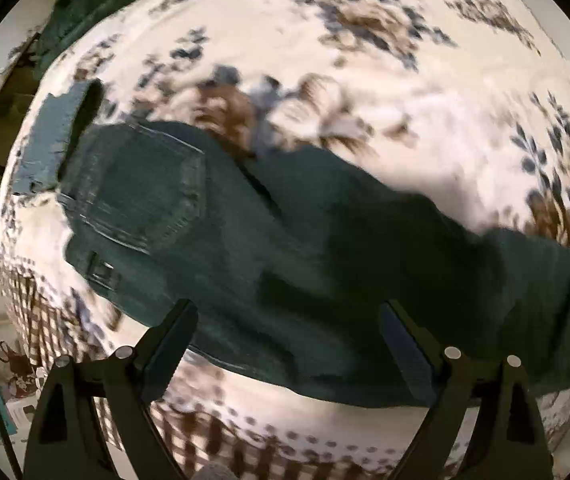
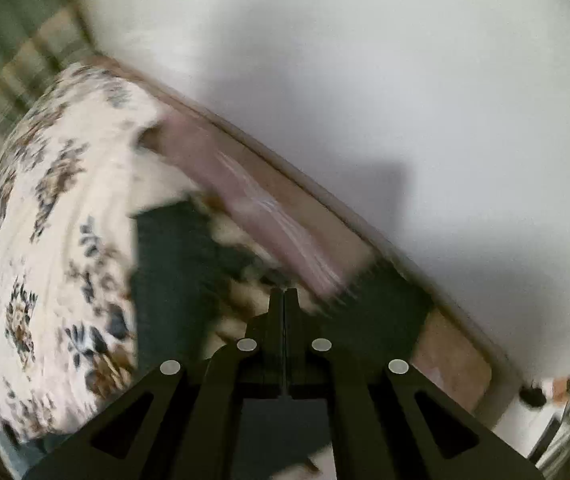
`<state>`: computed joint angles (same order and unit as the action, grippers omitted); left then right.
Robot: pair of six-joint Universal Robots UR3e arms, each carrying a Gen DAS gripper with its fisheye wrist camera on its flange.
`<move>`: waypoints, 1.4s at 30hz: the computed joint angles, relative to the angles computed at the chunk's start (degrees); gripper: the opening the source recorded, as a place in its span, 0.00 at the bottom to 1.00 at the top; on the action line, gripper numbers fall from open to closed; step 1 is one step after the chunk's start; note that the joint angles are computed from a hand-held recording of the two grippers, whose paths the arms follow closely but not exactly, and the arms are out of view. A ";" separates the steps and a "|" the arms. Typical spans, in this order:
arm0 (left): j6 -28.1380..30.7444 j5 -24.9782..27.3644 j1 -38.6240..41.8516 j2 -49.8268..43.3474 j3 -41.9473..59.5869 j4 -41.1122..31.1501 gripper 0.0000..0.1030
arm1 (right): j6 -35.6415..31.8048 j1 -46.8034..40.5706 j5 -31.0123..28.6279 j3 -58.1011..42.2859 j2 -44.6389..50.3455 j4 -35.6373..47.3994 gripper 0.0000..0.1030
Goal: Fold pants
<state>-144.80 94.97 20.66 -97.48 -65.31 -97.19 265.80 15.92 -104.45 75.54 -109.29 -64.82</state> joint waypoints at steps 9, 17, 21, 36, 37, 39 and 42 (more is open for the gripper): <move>-0.98 1.62 -4.59 4.00 -7.04 4.36 0.90 | -10.53 -5.86 17.27 22.15 2.18 -39.18 0.71; -1.89 2.25 -6.22 4.08 -8.19 5.65 0.90 | -23.62 -2.57 15.39 -13.64 43.05 -20.82 0.22; -1.87 0.36 -4.89 4.73 -7.69 3.60 0.90 | -13.63 -0.67 11.49 -4.77 31.71 -23.19 0.04; -3.59 -2.11 -6.23 8.34 -11.31 -0.75 0.90 | 26.07 10.59 15.46 45.32 -19.33 -30.34 0.06; -3.48 -2.21 -6.19 8.66 -11.40 -0.91 0.90 | 27.50 11.32 14.58 45.88 -19.90 -31.47 0.10; -3.06 -2.25 -6.04 9.11 -11.88 -0.60 0.90 | 28.26 11.88 13.18 46.51 -21.35 -32.08 0.28; -2.64 -2.21 -5.36 9.68 -12.77 0.10 0.90 | 27.03 10.77 13.43 50.31 -23.63 -35.18 0.42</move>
